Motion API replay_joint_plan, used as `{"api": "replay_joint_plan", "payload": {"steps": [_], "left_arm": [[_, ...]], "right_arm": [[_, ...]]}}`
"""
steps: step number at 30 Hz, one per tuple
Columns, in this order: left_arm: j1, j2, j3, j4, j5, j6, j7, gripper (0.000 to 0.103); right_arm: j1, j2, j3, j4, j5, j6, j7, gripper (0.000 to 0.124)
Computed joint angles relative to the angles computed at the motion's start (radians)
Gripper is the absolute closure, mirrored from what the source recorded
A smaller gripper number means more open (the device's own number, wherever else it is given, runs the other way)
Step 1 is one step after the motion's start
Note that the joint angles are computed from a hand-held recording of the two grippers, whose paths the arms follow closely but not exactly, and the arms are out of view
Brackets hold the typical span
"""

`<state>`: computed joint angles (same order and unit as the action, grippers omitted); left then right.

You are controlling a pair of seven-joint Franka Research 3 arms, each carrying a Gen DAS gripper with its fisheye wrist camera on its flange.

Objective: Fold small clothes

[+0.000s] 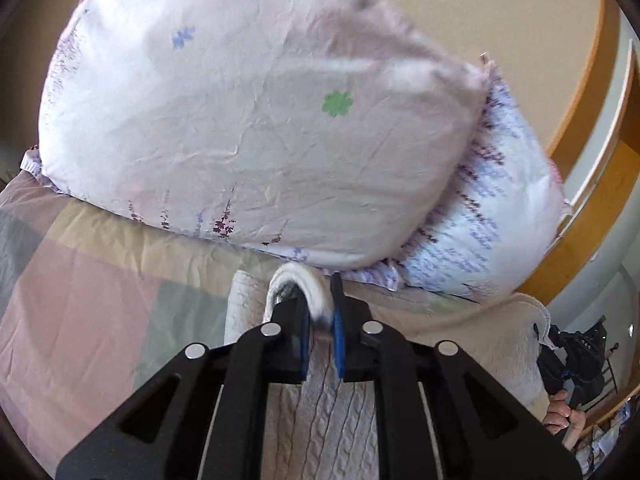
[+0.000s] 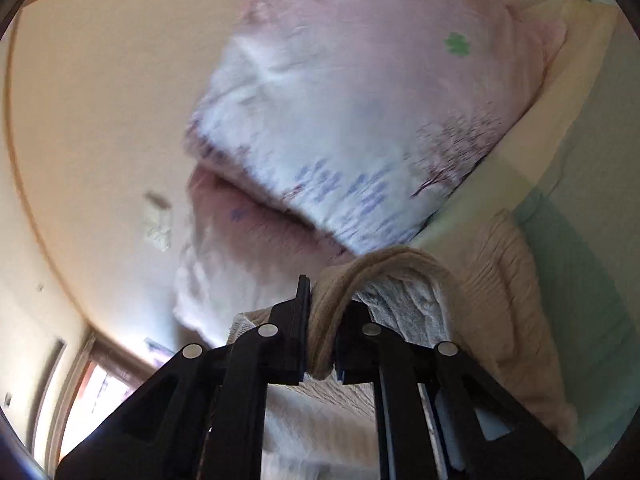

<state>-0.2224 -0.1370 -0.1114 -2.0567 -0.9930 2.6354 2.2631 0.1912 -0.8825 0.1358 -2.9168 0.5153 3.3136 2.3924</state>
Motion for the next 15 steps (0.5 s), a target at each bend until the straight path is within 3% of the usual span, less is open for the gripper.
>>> {"api": "replay_joint_plan", "payload": {"steps": [1,2,3,4,5,7,9,11,15], "left_arm": [[-0.002,0.054,-0.011,0.038,0.102,0.019,-0.090,0.071],[0.032,0.087,-0.049,0.058,0.193,0.029,-0.181,0.042],[0.048,0.100,-0.057,0.062,0.214,0.021,-0.221,0.033],[0.036,0.097,-0.030,0.064,0.165,-0.008,-0.193,0.025],[0.035,0.081,0.000,0.053,0.055,-0.058,-0.096,0.019],[0.073,0.058,0.004,0.024,0.014,-0.113,-0.030,0.015],[0.101,0.053,0.024,0.005,0.023,-0.209,-0.020,0.015],[0.123,0.068,0.034,0.004,0.039,-0.290,-0.042,0.021],[0.148,0.096,0.022,0.004,0.013,-0.411,-0.032,0.034]], "right_arm": [[-0.032,0.059,-0.019,0.034,-0.009,-0.055,-0.013,0.082],[-0.031,0.102,-0.072,0.064,-0.044,-0.141,-0.016,0.065],[-0.013,0.111,-0.096,0.063,-0.008,-0.171,-0.028,0.066],[0.032,0.105,-0.130,0.056,0.075,-0.176,-0.092,0.065],[0.042,0.073,-0.135,0.040,0.112,-0.188,-0.143,0.058],[-0.042,-0.008,-0.086,-0.003,-0.026,-0.242,-0.087,0.040],[-0.116,-0.092,-0.029,-0.031,-0.071,-0.309,-0.083,0.037],[-0.069,-0.113,-0.082,-0.043,-0.069,-0.315,-0.118,0.037],[-0.019,-0.079,-0.108,-0.038,-0.057,-0.297,-0.148,0.037]]}}
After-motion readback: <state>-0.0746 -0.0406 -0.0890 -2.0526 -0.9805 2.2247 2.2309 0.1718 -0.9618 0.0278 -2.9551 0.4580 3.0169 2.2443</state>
